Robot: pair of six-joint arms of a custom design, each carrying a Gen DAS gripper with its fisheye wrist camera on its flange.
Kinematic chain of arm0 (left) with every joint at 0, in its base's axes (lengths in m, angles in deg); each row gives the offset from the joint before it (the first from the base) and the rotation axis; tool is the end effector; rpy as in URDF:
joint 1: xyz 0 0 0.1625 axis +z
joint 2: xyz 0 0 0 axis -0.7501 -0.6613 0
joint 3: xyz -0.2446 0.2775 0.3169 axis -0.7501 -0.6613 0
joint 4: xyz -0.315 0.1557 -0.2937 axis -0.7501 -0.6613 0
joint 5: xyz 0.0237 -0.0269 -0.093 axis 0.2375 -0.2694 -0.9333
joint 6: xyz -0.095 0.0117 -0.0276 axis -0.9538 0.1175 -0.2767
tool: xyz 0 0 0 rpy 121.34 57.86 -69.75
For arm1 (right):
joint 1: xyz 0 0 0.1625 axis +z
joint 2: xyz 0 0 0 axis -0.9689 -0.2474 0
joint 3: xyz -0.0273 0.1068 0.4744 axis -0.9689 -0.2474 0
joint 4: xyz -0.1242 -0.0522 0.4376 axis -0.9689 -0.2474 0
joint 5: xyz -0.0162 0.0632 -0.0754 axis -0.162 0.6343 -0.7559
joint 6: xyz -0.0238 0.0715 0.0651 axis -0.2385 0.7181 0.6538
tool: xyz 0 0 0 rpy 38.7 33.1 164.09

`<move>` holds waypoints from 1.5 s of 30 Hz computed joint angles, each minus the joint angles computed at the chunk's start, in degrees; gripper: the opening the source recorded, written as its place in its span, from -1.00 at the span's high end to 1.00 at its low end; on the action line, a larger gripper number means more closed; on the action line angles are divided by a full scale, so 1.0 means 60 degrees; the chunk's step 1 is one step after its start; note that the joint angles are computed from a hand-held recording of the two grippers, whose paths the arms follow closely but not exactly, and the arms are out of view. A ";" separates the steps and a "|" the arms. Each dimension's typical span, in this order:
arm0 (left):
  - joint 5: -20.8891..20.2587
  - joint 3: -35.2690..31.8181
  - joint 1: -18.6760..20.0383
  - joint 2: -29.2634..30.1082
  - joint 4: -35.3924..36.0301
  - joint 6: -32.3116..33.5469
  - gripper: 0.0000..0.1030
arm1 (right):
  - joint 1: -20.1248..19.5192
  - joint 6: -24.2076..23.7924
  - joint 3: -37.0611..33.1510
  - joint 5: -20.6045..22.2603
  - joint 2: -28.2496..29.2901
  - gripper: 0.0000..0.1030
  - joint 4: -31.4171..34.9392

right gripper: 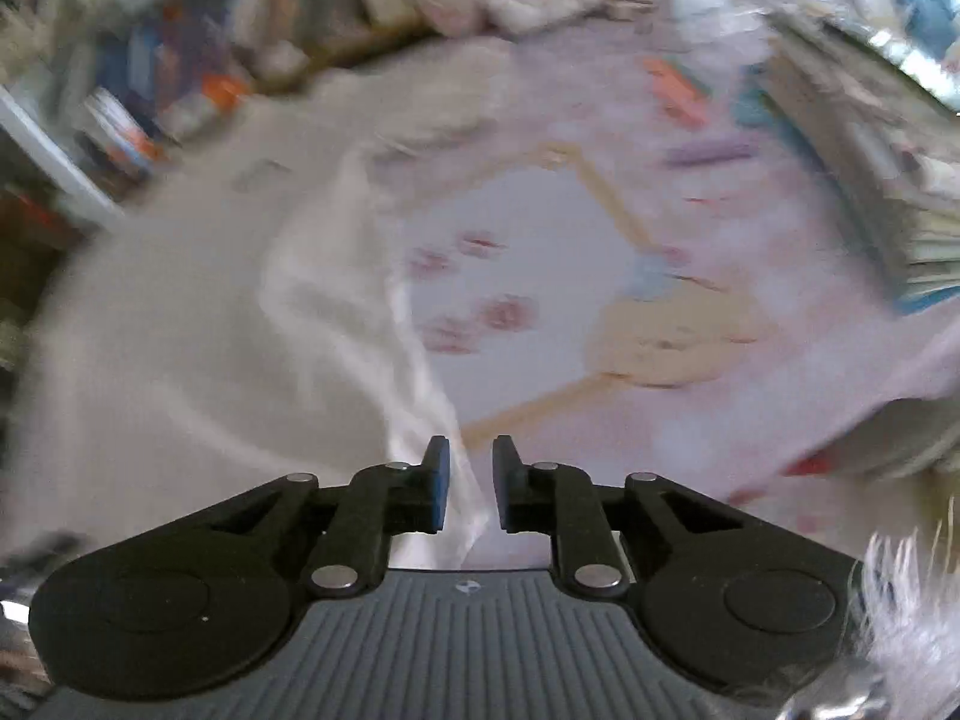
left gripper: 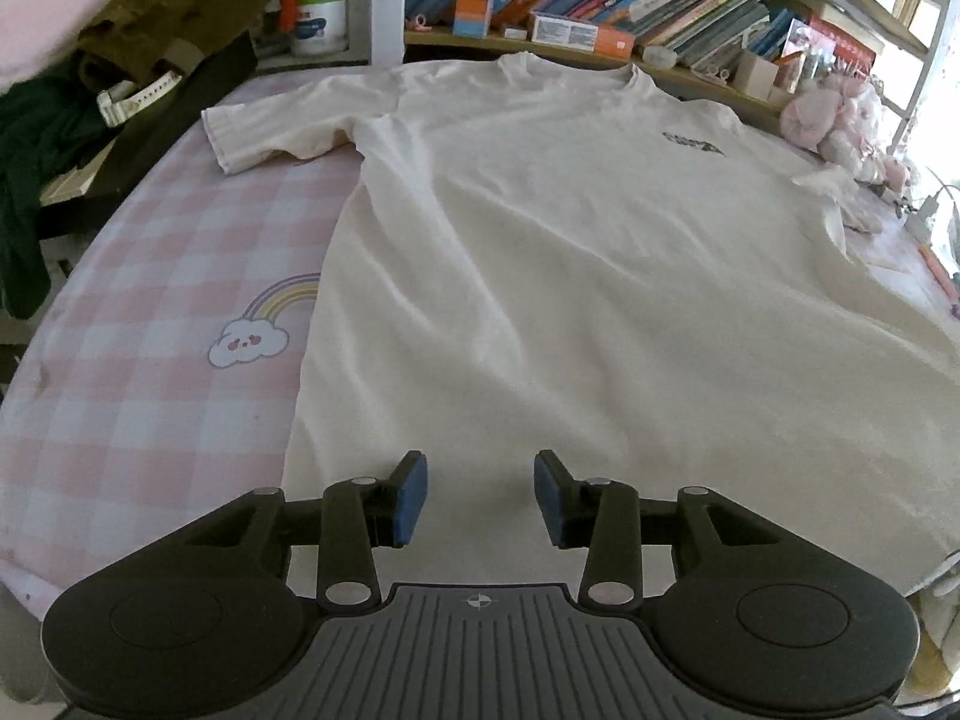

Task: Fold clothes

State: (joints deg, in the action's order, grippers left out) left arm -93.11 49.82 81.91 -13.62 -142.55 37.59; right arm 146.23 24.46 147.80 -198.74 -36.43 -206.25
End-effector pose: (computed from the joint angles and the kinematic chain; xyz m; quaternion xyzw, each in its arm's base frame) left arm -0.2774 -0.4293 0.0530 0.1650 0.9005 -0.2691 0.2991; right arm -0.0282 -0.3692 0.4756 -0.0763 -0.9044 0.3030 0.2905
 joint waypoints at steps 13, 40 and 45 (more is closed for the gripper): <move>0.0111 -0.0055 -0.0078 0.0193 -0.0040 0.0339 -0.11 | -0.0321 -0.8672 0.2383 -0.0734 0.0659 0.00 -0.4250; 0.0278 0.0099 -0.0113 0.0001 0.0153 0.0148 -0.13 | -0.1144 -0.2517 0.0410 0.1307 -0.0362 0.33 0.1279; 0.0410 0.0249 -0.0129 -0.0221 0.0434 -0.0106 -0.14 | -0.1029 -0.2112 0.0235 0.1301 -0.0185 0.92 0.2086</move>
State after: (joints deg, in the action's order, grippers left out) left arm -90.64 51.31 81.13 -14.94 -139.95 36.96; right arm 140.06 11.79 149.21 -190.93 -37.54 -193.73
